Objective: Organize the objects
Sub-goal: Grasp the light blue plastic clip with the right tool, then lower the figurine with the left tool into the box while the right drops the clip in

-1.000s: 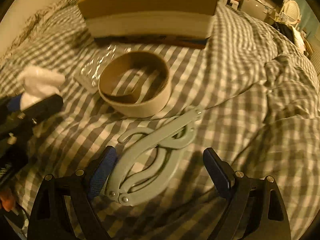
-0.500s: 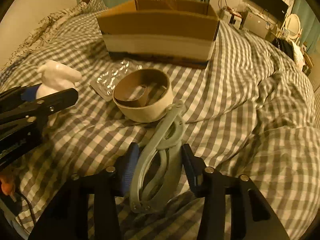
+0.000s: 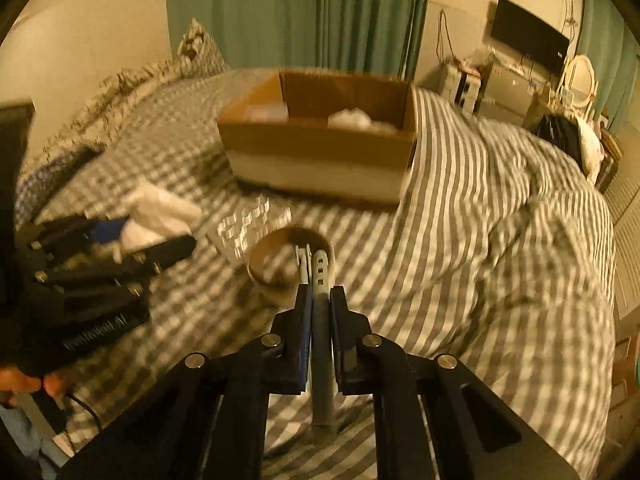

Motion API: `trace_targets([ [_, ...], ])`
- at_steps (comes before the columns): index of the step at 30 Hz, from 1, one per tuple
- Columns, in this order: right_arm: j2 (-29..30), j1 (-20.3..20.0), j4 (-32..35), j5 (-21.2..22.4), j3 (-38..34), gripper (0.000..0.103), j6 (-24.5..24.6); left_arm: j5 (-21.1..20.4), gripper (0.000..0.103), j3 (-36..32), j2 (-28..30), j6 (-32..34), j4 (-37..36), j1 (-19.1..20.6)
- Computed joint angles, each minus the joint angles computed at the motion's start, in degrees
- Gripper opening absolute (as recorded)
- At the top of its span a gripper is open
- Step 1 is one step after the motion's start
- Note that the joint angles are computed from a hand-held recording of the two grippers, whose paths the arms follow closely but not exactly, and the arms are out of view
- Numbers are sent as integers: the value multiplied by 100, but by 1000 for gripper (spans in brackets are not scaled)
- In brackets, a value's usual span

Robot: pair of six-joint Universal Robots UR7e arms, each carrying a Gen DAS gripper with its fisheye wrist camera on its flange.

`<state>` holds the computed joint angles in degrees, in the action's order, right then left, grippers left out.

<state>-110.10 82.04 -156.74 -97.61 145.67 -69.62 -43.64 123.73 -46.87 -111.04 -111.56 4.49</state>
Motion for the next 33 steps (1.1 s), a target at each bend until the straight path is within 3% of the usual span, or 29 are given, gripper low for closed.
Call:
trace_targets([
  [5, 223, 497, 17, 129, -351, 9, 213, 305, 49, -241, -123, 201, 410, 167],
  [12, 1038, 1326, -378, 179, -1003, 9, 661, 977, 49, -718, -293, 542, 1149, 549],
  [21, 2106, 1833, -623, 262, -1839, 9, 1080, 1747, 49, -1031, -564, 1187, 1262, 1297],
  [24, 2565, 1864, -721, 226, -2125, 8, 1164, 1905, 49, -1051, -615, 1560, 942, 1586],
  [26, 2832, 1856, -783, 183, -2276, 8, 1216, 1896, 49, -1001, -636, 2094, 376, 1818],
  [33, 3699, 1600, -846, 53, -2836, 9, 1401, 1821, 49, -954, -426, 3067, -875, 2412],
])
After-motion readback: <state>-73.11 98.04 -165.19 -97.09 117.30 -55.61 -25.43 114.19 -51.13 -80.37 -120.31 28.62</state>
